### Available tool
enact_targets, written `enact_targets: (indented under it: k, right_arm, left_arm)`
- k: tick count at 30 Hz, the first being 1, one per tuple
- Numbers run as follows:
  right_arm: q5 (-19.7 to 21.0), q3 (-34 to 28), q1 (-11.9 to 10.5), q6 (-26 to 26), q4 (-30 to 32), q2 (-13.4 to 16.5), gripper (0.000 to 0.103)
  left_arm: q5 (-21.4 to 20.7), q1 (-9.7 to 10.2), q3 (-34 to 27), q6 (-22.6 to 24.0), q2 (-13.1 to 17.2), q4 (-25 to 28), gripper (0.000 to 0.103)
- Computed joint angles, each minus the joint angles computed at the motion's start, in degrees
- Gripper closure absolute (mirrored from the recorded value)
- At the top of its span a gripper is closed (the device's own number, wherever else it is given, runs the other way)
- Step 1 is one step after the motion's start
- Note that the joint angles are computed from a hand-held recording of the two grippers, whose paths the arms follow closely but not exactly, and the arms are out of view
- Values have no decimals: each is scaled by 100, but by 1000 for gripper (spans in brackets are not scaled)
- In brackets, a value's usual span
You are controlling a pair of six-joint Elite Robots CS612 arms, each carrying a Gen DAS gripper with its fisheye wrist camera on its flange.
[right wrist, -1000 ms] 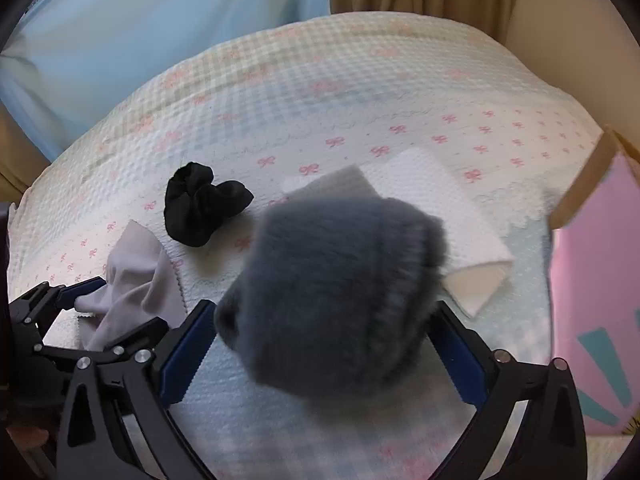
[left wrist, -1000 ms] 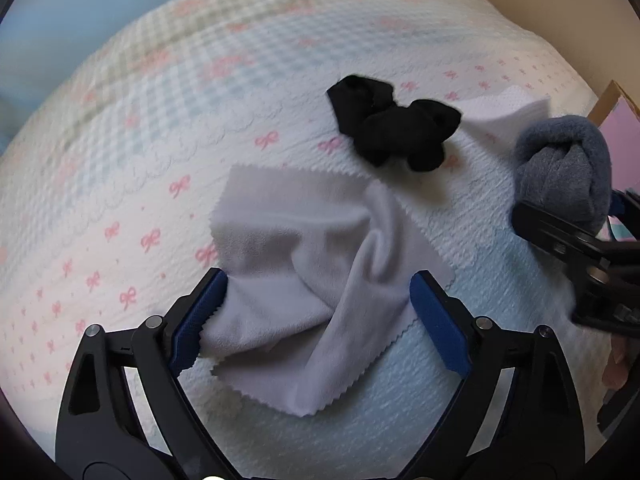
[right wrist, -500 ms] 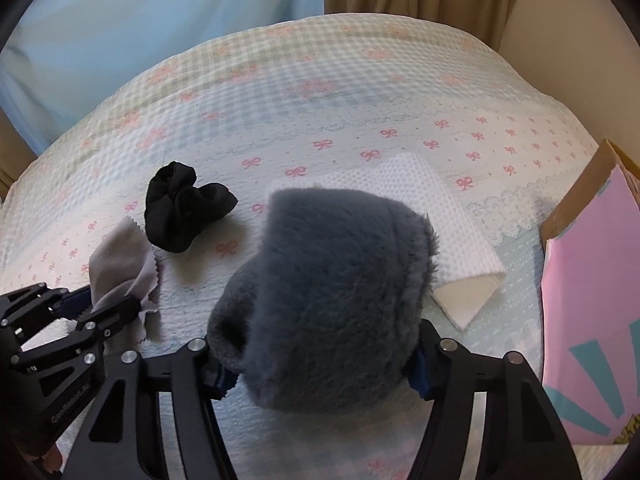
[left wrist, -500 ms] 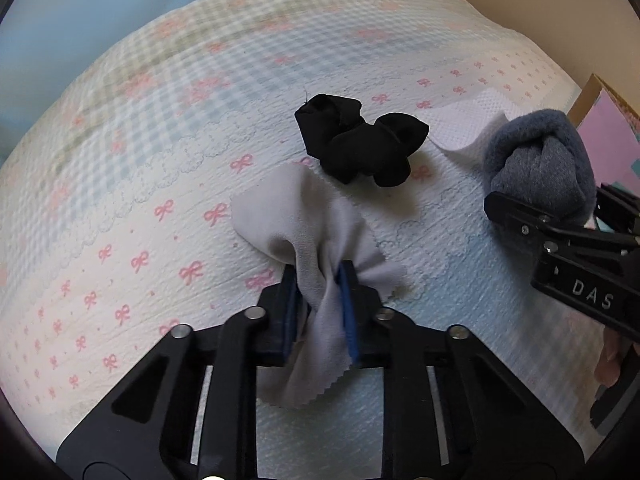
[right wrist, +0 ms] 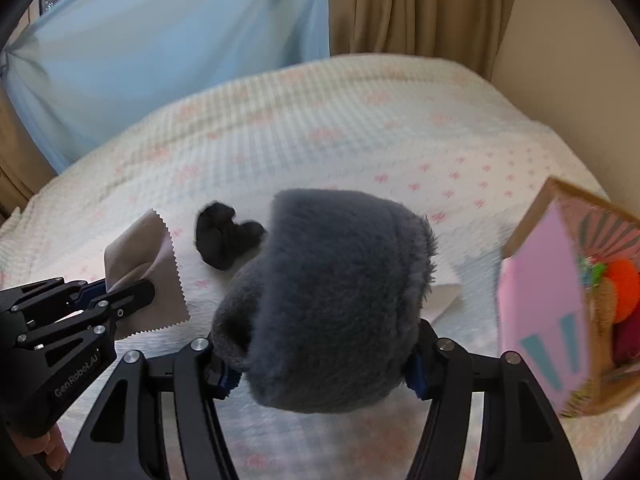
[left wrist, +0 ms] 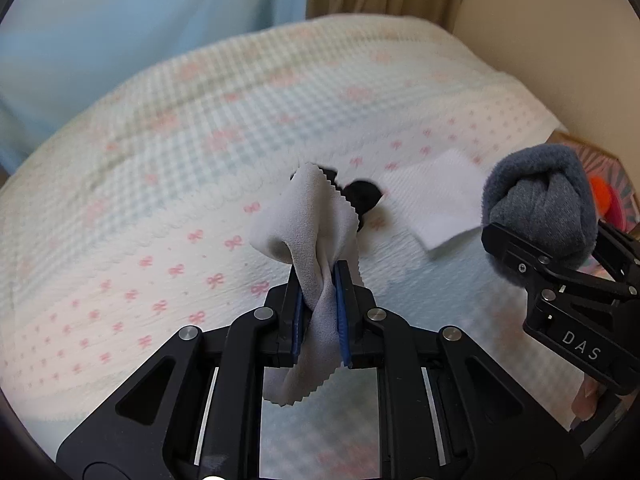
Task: Organize soft objects
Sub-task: 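Grasp the grey cloth with the left tool while the right grasps the grey fuzzy sock, then carry the grey cloth and fuzzy sock together over the cardboard box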
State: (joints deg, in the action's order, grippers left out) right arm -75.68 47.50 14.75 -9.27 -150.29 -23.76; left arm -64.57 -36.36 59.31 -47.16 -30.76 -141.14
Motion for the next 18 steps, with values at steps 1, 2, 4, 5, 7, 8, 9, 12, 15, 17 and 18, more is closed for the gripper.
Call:
enact_targets:
  k: [1,2,4,5,7,8,9,12,15,17,18]
  right_arm:
    - [36,160,-20,25,-114,-117,44]
    - [68,273,-38,40,-189,-206,44]
    - [117,535,-80,54,-314,-425,44]
    - [141,687,-105,78,-371,-555,44]
    - [213,974,-161,138,-449,-813,44]
    - [238,1084,-186,157,-474,-921,44]
    - [267,1219,-218,173,-513,-1054,44]
    - [295,1507,-307,146,-523,-1395,44]
    - [309,1709,-418,135,-479,-1681,44]
    - [247,1778,-490,142,-449,-1812,44]
    - [219,1819,-548,159,-441,-1890,44]
  left_arm:
    - [53,-31,49,-46,-70,-20,91]
    - [84,-63,124,-84,-162,-82,91]
    - [195,-139,203,-194,-333,-6,91]
    - [215,-170,226,-246,-400,15,91]
    - [303,-249,265,-356,-545,61,91]
    - [379,-300,265,-397,-622,113,91]
    - [414,-327,238,-426,-666,175,91]
    - [497,-427,95,-535,-775,349,91]
    - [476,-505,-147,-624,-788,468,91]
    - [496,-564,-343,-572,-755,504,91]
    - [506,-591,-482,-505,-710,507,91]
